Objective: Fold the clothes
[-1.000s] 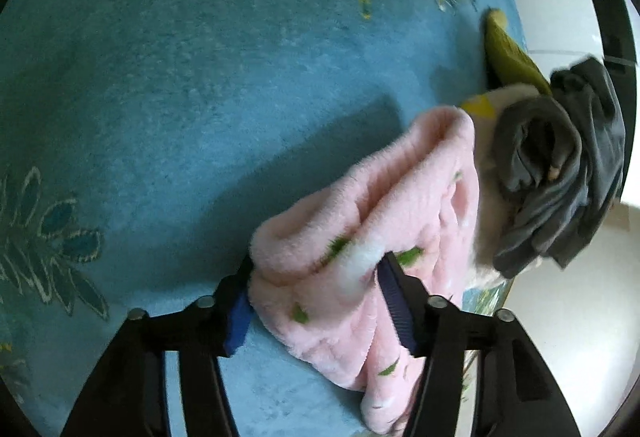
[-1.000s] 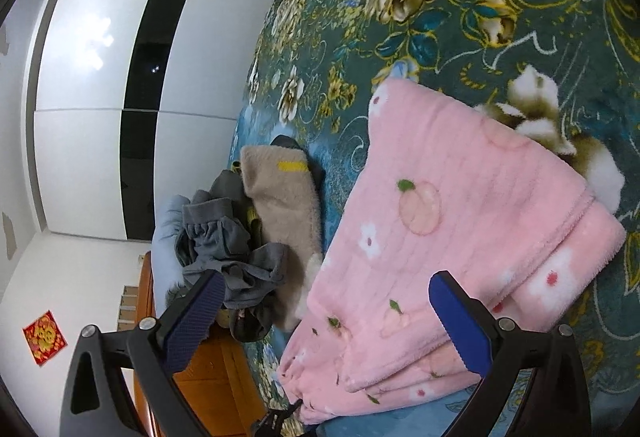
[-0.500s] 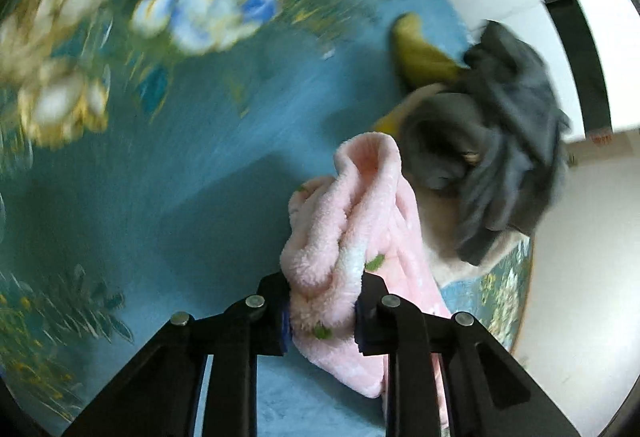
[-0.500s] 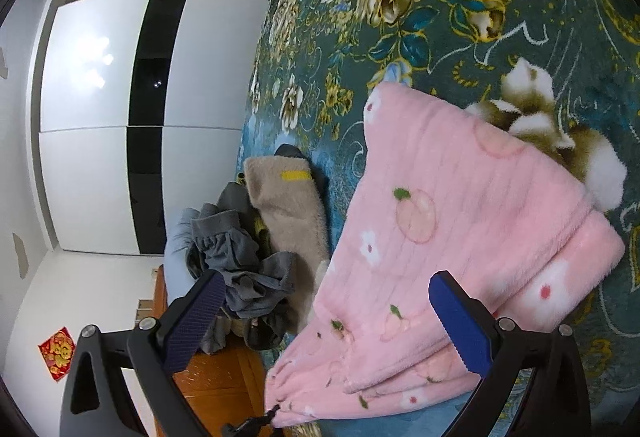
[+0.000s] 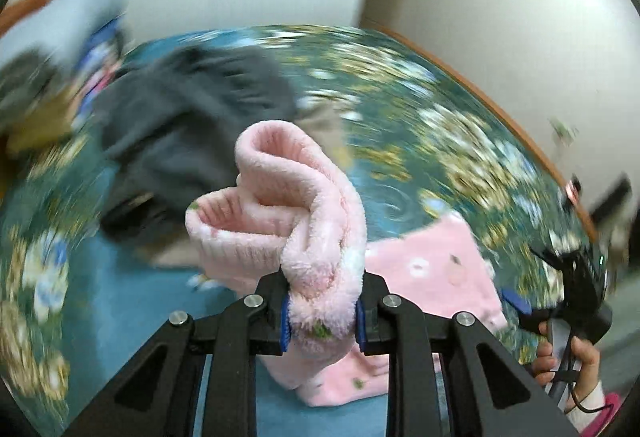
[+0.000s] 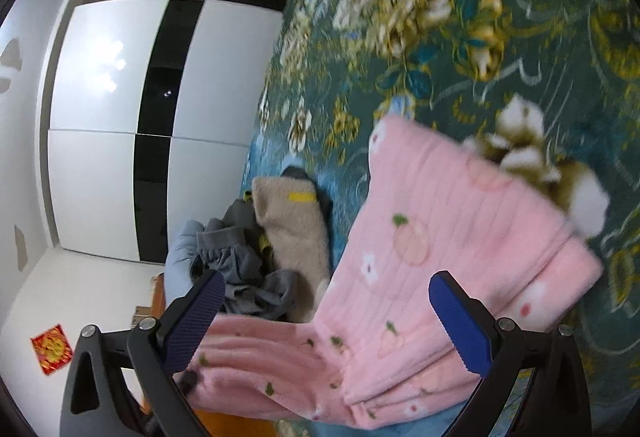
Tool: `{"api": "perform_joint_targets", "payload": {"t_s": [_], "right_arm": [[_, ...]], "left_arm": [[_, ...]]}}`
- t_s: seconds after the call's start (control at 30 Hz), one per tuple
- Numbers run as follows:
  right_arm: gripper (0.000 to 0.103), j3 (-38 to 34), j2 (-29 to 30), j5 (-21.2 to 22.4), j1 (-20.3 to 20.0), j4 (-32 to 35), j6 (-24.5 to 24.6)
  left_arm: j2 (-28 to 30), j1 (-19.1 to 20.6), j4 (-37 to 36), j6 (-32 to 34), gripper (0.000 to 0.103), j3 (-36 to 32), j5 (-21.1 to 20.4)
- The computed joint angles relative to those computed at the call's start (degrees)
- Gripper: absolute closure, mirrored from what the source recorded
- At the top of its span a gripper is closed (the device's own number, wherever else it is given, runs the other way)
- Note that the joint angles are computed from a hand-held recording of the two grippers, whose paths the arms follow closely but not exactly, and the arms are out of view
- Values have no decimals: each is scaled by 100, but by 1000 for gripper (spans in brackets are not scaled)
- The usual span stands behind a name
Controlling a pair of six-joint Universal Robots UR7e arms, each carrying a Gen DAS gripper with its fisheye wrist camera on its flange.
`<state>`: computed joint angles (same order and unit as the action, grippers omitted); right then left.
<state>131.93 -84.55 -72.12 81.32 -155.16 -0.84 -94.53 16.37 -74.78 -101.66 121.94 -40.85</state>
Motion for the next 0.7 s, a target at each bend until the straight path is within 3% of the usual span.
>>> {"api": "perform_joint_targets", "payload": {"t_s": [0.13, 0.27, 0.4, 0.57, 0.7], "right_arm": [[0, 18, -143, -364, 134, -232, -201], [0, -69, -220, -881, 294, -326, -343], [0, -75, -282, -1269, 376, -525, -396], [0, 92, -408, -1590, 275, -1201, -50], [0, 64, -478, -1591, 93, -1138, 228]], "left_arm": [[837, 470, -1709, 1572, 78, -158, 30], [1568, 783, -2868, 2559, 78, -346, -87], [2131, 1065, -3672, 3041, 78, -553, -303], [2844, 1398, -4550, 3838, 77, -862, -659], [3182, 1622, -4849, 4084, 76, -968, -1075]]}}
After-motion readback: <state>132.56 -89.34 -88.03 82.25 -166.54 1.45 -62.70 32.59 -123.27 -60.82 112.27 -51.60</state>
